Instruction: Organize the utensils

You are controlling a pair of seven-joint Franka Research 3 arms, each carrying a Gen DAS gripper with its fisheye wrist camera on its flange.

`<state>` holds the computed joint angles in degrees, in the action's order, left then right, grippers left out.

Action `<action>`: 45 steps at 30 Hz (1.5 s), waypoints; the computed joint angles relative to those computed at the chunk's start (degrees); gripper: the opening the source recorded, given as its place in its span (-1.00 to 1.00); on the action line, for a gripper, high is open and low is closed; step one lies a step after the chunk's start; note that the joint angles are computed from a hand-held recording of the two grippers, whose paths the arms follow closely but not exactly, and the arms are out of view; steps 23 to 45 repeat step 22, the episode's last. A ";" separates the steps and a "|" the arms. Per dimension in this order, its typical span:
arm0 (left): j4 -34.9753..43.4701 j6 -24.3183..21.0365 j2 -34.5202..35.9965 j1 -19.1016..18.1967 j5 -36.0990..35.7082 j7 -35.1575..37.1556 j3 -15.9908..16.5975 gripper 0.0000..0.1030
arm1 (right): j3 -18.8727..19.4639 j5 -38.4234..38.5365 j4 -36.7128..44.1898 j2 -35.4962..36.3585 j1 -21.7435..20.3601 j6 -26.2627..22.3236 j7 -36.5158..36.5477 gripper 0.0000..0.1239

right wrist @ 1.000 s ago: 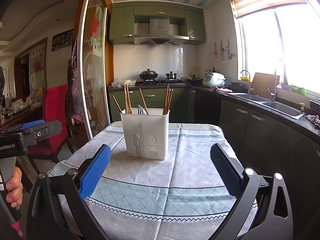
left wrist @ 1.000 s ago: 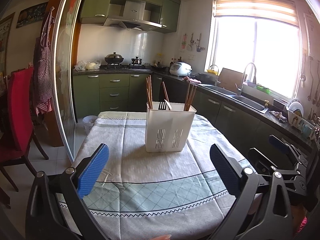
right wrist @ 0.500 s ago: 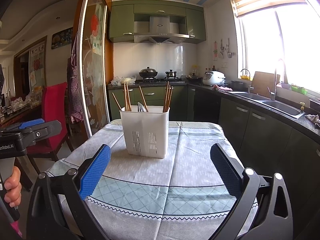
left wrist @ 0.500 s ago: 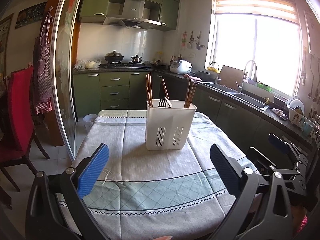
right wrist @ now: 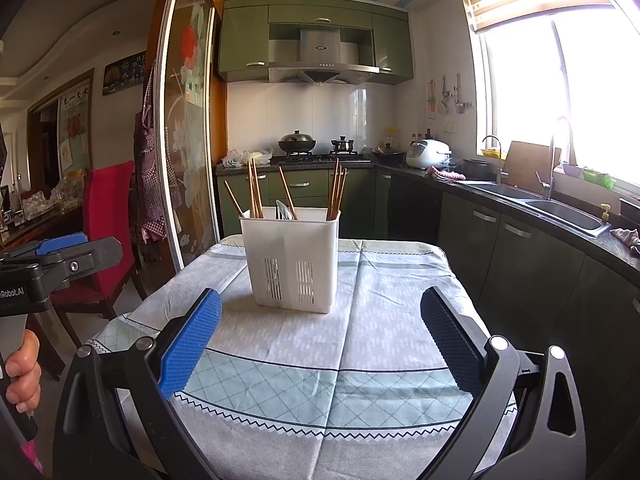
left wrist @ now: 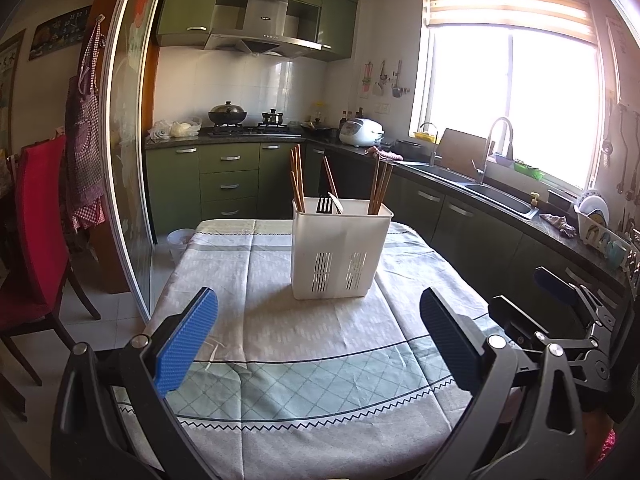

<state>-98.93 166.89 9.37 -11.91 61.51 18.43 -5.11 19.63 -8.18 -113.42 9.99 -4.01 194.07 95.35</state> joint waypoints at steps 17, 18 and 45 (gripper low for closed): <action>0.45 -2.51 -0.15 -0.11 3.74 -3.60 0.05 0.87 | 0.34 1.55 0.01 0.04 -0.06 -0.43 -1.35 0.59; 0.47 -2.75 -0.25 -0.26 4.87 -4.55 0.18 0.87 | 0.42 1.51 0.02 0.05 -0.13 -0.43 -1.34 0.59; 0.45 -2.07 -0.16 0.26 4.04 -4.06 -0.20 0.87 | 0.49 1.57 0.01 0.03 -0.19 -0.48 -1.37 0.59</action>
